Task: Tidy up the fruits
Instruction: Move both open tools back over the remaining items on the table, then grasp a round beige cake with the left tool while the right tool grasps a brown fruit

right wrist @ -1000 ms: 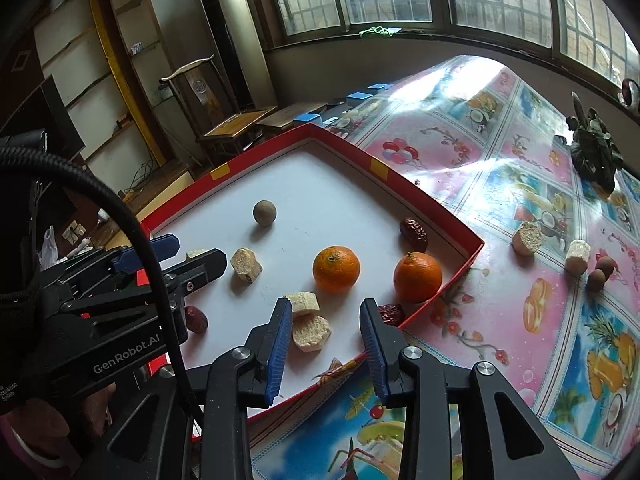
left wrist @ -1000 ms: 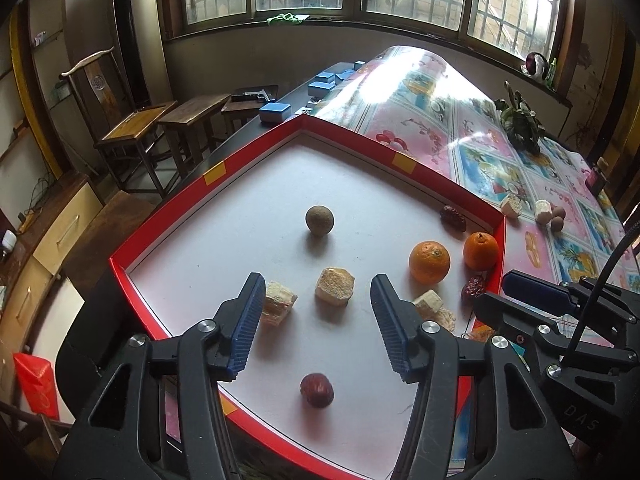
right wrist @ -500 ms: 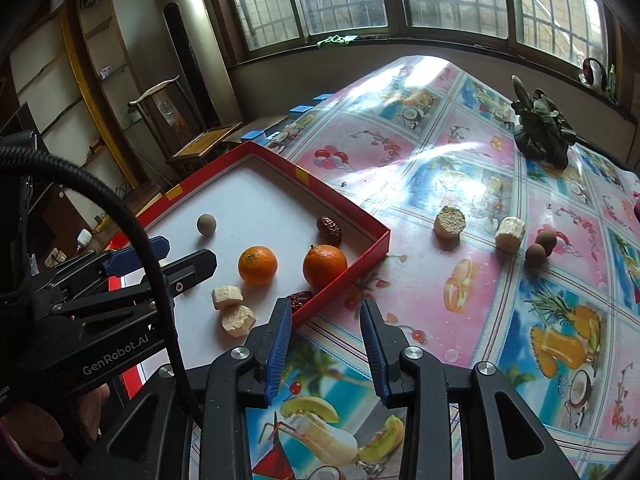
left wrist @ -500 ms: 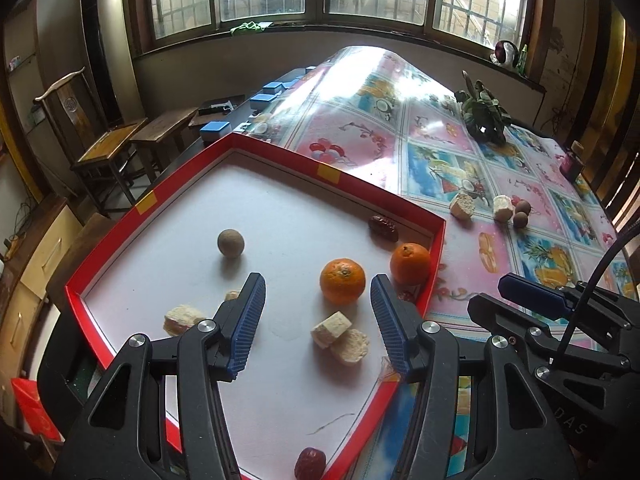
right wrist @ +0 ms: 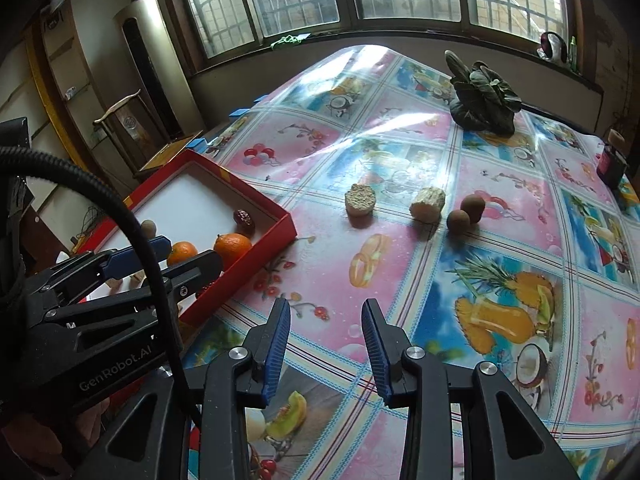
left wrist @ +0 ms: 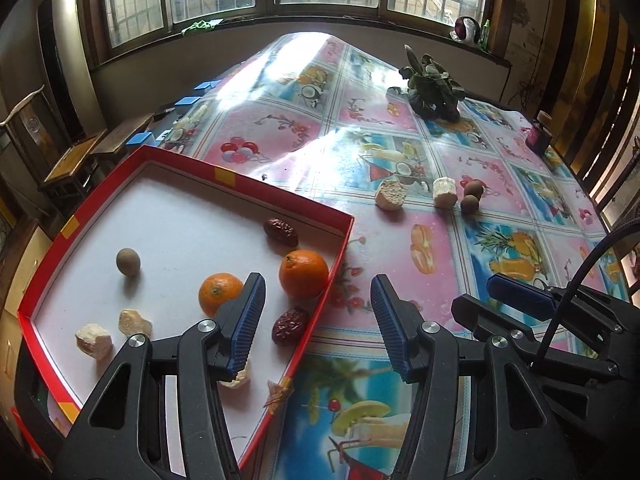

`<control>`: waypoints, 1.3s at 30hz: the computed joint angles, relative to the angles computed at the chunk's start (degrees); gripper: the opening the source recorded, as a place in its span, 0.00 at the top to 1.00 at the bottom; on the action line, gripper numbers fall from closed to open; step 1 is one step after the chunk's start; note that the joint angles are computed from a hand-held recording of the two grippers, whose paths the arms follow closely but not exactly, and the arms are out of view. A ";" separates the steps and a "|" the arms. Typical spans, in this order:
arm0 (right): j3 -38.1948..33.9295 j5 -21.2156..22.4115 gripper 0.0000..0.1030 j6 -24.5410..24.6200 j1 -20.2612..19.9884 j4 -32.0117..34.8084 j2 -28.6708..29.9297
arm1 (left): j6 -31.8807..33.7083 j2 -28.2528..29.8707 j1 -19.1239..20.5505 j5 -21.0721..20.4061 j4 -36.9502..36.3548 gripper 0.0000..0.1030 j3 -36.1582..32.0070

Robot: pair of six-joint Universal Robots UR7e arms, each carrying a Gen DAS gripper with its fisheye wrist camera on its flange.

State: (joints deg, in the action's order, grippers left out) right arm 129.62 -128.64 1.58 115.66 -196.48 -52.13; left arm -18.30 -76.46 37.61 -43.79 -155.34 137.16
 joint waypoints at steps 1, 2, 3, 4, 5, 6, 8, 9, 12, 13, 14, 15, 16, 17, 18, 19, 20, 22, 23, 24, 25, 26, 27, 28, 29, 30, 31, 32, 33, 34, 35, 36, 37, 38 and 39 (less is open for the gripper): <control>0.40 -0.17 0.65 0.12 -0.36 -0.14 -0.38 | 0.02 0.72 -0.01 -0.43 -0.10 0.47 -0.37; 0.77 -0.34 0.65 0.23 -0.74 -0.28 -0.77 | 0.16 1.43 0.05 -0.87 -0.21 0.47 -0.80; 1.12 -0.49 0.65 0.31 -1.11 -0.43 -1.15 | 0.23 2.14 0.01 -1.21 -0.30 0.47 -1.16; 1.38 -0.62 0.65 0.39 -1.49 -0.41 -1.56 | 0.42 2.83 -0.04 -1.48 -0.51 0.47 -1.48; 1.64 -0.80 0.64 0.37 -1.82 -0.46 -1.95 | 0.68 3.51 -0.06 -1.71 -0.78 0.47 -1.78; 1.92 -0.98 0.64 0.27 -2.15 -0.68 -2.31 | 0.86 4.10 -0.05 -1.97 -0.97 0.47 -2.08; 2.46 -1.35 0.64 0.35 -2.63 -1.04 -3.04 | 1.20 5.07 0.40 -3.19 -1.10 0.47 -2.88; 2.74 -1.46 0.64 0.27 -2.97 -1.28 -3.43 | 1.30 5.43 0.77 -4.04 -1.05 0.47 -3.33; 3.36 -2.01 0.64 0.17 -3.80 -1.45 -4.29 | 2.22 6.37 1.88 -6.32 -0.91 0.47 -4.73; 3.59 -2.08 0.64 0.17 -4.16 -1.51 -4.58 | 2.70 6.57 2.40 -7.53 -0.78 0.47 -5.29; 3.82 -2.06 0.64 0.19 -4.55 -1.60 -4.87 | 2.96 6.76 2.99 -8.80 -0.37 0.47 -5.96; 4.01 -1.99 0.64 0.18 -4.92 -1.73 -5.11 | 3.15 7.01 3.60 -9.75 0.02 0.47 -6.69; 4.16 -2.01 0.64 0.26 -5.14 -1.81 -5.31 | 3.39 7.46 4.00 -10.08 0.14 0.47 -7.40; 4.23 -2.09 0.64 0.27 -5.38 -1.88 -5.46 | 3.88 8.06 4.23 -9.95 0.02 0.47 -8.06; 4.24 -2.21 0.64 0.22 -5.57 -1.99 -5.56 | 4.36 8.59 4.33 -9.66 0.17 0.47 -8.66; 4.21 -2.20 0.64 0.13 -5.73 -2.11 -5.61 | 4.93 9.22 4.53 -9.64 0.32 0.47 -9.39; 4.24 -2.07 0.64 0.02 -5.94 -2.20 -5.74 | 5.61 9.84 4.97 -10.29 0.42 0.47 -10.22; 4.18 -1.92 0.64 -0.18 -6.31 -2.21 -5.94 | 6.10 11.06 6.14 -12.48 1.90 0.47 -12.35; 4.15 -1.94 0.64 -0.29 -6.42 -2.19 -6.01 | 6.27 11.74 6.55 -13.13 2.31 0.47 -13.22; 4.16 -1.91 0.64 -0.46 -6.58 -2.22 -6.10 | 6.75 12.52 6.80 -13.35 2.22 0.47 -13.93; 4.12 -1.90 0.63 -0.56 -6.74 -2.18 -6.17 | 7.15 13.41 6.90 -12.92 1.93 0.47 -14.53; 4.11 -1.87 0.63 -0.68 -6.98 -2.17 -6.27 | 7.22 14.32 6.95 -12.18 1.93 0.47 -15.17; 4.14 -1.87 0.63 -0.72 -7.14 -2.18 -6.34 | 7.44 15.22 7.09 -11.85 2.13 0.47 -15.91; 4.17 -1.84 0.63 -0.75 -7.32 -2.19 -6.43 | 7.78 16.07 7.38 -12.00 2.47 0.47 -16.74; 4.18 -1.78 0.63 -0.77 -7.55 -2.24 -6.52 | 7.88 16.83 7.68 -12.26 3.05 0.47 -17.58; 4.20 -1.74 0.63 -0.70 -7.77 -2.24 -6.64 | 7.93 17.56 8.03 -12.38 3.53 0.47 -18.39; 4.18 -1.70 0.63 -0.62 -8.01 -2.21 -6.74 | 7.88 18.26 8.26 -12.31 3.95 0.47 -19.08; 4.12 -1.65 0.63 -0.57 -8.25 -2.15 -6.84 | 7.90 18.89 8.52 -12.14 4.27 0.47 -19.73; 4.00 -1.60 0.63 -0.55 -8.48 -2.08 -6.94 | 7.90 19.48 8.74 -11.82 4.53 0.47 -20.31; 3.84 -1.52 0.63 -0.59 -8.70 -2.12 -7.02 | 7.76 19.91 8.90 -11.49 4.89 0.47 -20.76; 3.67 -1.30 0.63 -0.83 -8.94 -2.48 -7.02 | 7.71 20.26 9.02 -11.20 5.15 0.47 -21.13; 3.44 -0.88 0.63 -1.23 -9.25 -3.01 -6.95 | 7.87 20.49 9.06 -10.93 5.00 0.47 -21.27; 3.11 -0.51 0.63 -1.65 -9.63 -3.49 -6.80 | 7.96 20.66 9.14 -10.78 5.06 0.47 -21.44; 2.59 -0.48 0.63 -2.00 -9.99 -3.59 -6.56 | 8.05 20.73 9.24 -10.73 5.11 0.47 -21.54; 1.89 -0.74 0.63 -2.39 -10.30 -3.53 -6.16 | 8.10 20.77 9.33 -10.68 5.09 0.47 -21.62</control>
